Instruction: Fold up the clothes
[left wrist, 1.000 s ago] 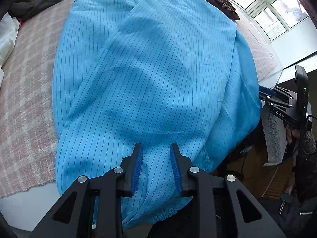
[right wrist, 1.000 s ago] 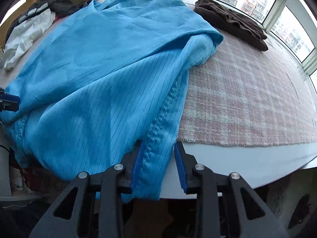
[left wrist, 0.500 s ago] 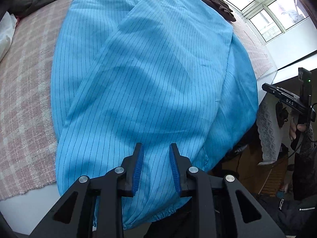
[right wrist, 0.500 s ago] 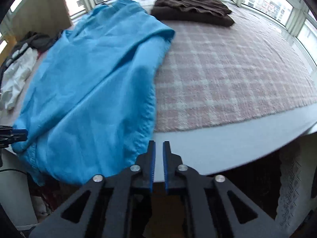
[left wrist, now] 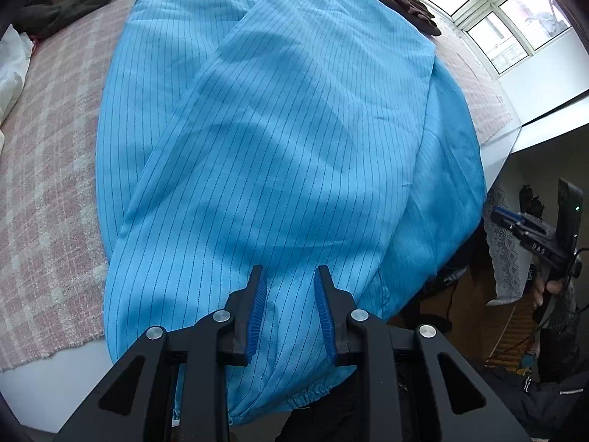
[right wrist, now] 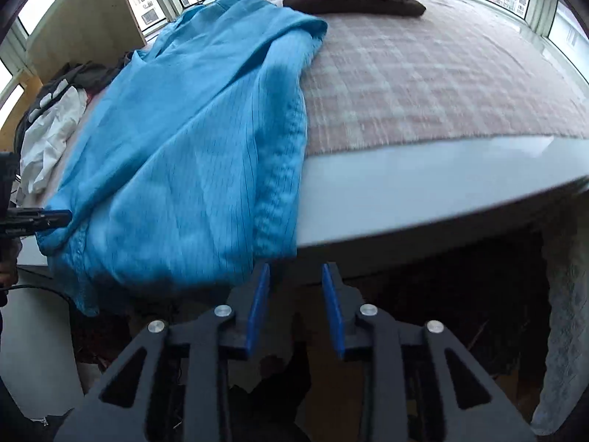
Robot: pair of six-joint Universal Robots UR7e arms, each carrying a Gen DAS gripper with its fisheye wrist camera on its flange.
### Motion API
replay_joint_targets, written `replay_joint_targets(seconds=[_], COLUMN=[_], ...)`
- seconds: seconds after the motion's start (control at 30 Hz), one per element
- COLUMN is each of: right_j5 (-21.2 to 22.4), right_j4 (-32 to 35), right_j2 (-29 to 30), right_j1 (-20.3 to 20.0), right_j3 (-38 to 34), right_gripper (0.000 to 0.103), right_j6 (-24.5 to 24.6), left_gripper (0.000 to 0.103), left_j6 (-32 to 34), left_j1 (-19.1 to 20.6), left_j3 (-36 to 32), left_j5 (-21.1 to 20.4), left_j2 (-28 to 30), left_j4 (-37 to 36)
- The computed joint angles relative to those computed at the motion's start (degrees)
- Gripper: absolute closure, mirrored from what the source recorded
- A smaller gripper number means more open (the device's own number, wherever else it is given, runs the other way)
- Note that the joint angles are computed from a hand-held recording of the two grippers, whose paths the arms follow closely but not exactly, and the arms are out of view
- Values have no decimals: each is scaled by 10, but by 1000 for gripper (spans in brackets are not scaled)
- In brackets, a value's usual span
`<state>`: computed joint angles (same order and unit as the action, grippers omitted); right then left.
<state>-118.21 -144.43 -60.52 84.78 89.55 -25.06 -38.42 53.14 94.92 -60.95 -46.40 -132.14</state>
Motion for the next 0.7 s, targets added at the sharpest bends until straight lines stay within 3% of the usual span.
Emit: replay_joint_targets(seconds=[0.27,0.4,0.53,0.7], right_j5=[36,80,31,-20], right_j4=[-30,-28,-114,-143], right_j2=[22,-4,1,38], right_j1=[-22,-35,-18,10], right_j3=[11,22,26,2], right_gripper=[73,73,72,56], right_j6=[64,92,70,-7], left_gripper=[77,77,77,77], left_j6=[-2,-1,3,8], left_j1=[-6,-6,-3,-2], left_j3=[-17,-15,-12,-9], left_j5=[7,1,-3,-5], left_j2=[10,8,5,4], left_j4=[38,39,32,29])
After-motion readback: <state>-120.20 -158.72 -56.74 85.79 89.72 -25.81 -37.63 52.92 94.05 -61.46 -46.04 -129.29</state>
